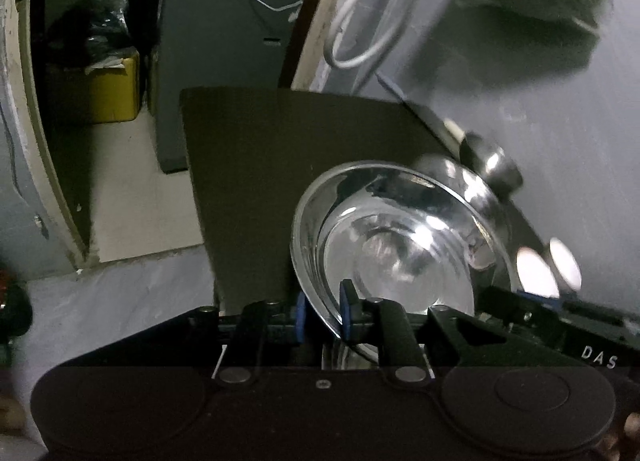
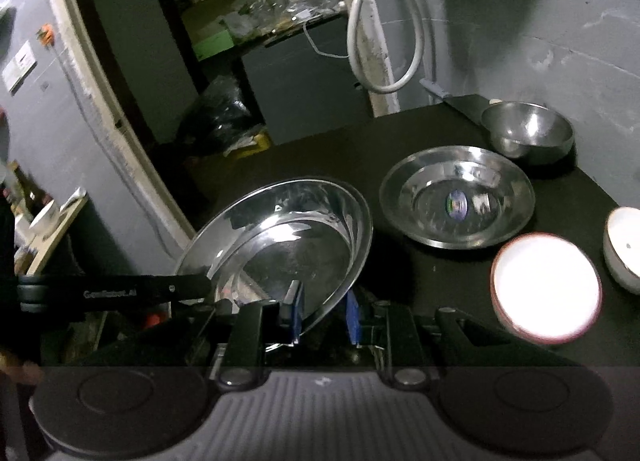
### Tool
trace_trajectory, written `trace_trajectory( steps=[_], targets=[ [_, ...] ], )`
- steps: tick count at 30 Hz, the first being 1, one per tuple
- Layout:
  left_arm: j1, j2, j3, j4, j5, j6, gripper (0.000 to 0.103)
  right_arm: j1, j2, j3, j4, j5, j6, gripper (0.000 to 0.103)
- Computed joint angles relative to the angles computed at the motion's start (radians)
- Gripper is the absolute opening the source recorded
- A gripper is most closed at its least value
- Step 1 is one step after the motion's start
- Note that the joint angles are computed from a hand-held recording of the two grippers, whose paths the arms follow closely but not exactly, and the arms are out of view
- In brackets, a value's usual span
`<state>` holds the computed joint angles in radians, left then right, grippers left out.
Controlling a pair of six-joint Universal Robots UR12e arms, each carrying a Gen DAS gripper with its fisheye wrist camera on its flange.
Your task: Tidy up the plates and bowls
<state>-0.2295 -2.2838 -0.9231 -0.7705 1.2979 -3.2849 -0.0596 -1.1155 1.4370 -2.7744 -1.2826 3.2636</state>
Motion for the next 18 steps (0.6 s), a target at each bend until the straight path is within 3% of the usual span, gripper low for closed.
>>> trace_trajectory(
  steps=[7,18],
  targets=[
    [-0.011,0.057,-0.073,-0.042,0.023,0.082,0.022,-0.001,-0.053,0.071,0.018,0.008,0.005,0.025],
    [-0.036,0.068,-0.071,-0.100,0.074,0.169,0.023,-0.010,-0.101,0.127,0.063,0.013,0.011,0.027]
  ],
)
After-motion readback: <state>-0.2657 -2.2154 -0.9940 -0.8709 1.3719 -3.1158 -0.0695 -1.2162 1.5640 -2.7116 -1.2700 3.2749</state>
